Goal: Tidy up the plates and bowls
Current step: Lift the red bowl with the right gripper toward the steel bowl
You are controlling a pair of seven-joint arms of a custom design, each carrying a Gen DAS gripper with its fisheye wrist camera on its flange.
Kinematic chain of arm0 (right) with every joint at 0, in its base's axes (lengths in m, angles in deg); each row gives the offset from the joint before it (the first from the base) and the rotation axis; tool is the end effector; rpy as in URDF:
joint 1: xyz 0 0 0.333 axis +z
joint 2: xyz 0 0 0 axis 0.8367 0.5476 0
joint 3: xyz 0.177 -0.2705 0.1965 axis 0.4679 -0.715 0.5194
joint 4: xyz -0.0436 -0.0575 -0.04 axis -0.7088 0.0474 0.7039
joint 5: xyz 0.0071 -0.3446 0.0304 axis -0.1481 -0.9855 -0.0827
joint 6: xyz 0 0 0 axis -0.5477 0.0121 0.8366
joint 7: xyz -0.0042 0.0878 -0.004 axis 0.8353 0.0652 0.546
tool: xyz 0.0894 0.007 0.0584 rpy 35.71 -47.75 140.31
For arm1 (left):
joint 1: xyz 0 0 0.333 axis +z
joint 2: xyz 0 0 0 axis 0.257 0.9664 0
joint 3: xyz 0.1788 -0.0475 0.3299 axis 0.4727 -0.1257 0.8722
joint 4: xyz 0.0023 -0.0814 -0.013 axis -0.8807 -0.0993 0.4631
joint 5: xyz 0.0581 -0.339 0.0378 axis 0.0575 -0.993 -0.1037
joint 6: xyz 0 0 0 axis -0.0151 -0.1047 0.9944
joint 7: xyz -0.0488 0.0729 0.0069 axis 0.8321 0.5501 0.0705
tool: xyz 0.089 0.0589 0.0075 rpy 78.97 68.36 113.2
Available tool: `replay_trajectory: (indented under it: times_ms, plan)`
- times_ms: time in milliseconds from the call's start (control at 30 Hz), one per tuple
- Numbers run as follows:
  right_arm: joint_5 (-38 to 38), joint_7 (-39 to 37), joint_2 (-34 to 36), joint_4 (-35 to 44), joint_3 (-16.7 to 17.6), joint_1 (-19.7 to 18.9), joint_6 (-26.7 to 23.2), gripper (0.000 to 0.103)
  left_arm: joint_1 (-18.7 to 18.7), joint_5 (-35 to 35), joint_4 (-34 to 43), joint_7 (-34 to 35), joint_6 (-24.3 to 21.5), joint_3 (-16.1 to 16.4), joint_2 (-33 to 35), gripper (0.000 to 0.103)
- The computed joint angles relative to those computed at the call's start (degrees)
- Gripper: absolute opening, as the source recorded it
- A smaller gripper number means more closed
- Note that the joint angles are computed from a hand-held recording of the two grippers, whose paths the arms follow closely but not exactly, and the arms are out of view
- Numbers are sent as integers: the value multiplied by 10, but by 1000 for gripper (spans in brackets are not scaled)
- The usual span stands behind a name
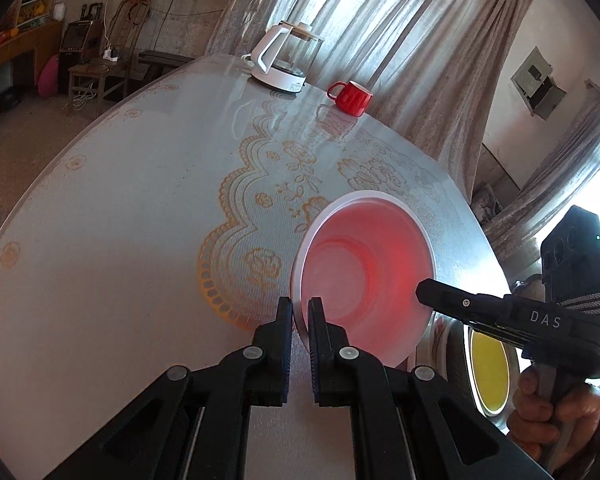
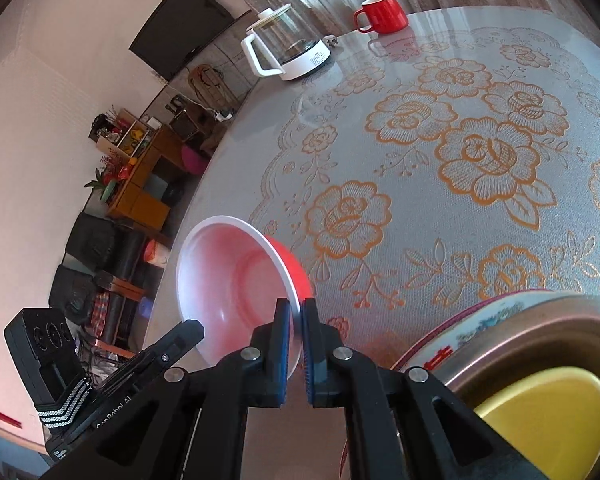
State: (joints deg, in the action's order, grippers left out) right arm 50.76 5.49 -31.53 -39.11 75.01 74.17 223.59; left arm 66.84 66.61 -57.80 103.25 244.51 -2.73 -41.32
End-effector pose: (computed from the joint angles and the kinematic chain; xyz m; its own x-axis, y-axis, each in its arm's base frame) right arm 0.5939 0.3726 0.4906 0.4622 -0.6980 -0.5470 -0.8687 -0.2325 -0.4374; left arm 0.4248 -0.2125 0.4855 0.2893 -0.8499 0.4404 -0.6577 -0.5107 -0.5537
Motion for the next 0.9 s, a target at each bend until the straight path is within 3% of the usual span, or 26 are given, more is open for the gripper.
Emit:
replay_trajectory:
  times_ms: [100, 300, 533, 600, 733, 900]
  plan:
    - [-3, -15, -15, -23, 4, 2, -3, 6, -102, -22, -30, -1, 10, 87, -6, 7]
    - [1, -45, -52, -79, 2, 12, 17, 8, -229, -50, -69, -2, 19, 181, -22, 7]
    - [66, -117, -110, -164, 0, 10, 16, 8, -316, -88, -93, 18, 24, 229, -28, 7]
    - [93, -138, -125, -187, -6, 12, 12, 9, -317, -93, -92, 19, 18, 222, -31, 7]
    - [114, -163, -143, -220, -25, 29, 18, 10, -276, -75, -80, 3, -7, 179, -40, 8]
    - [132, -187, -157, -247, -34, 47, 56, 12, -189, -10, -52, -36, -71, 97, -99, 9]
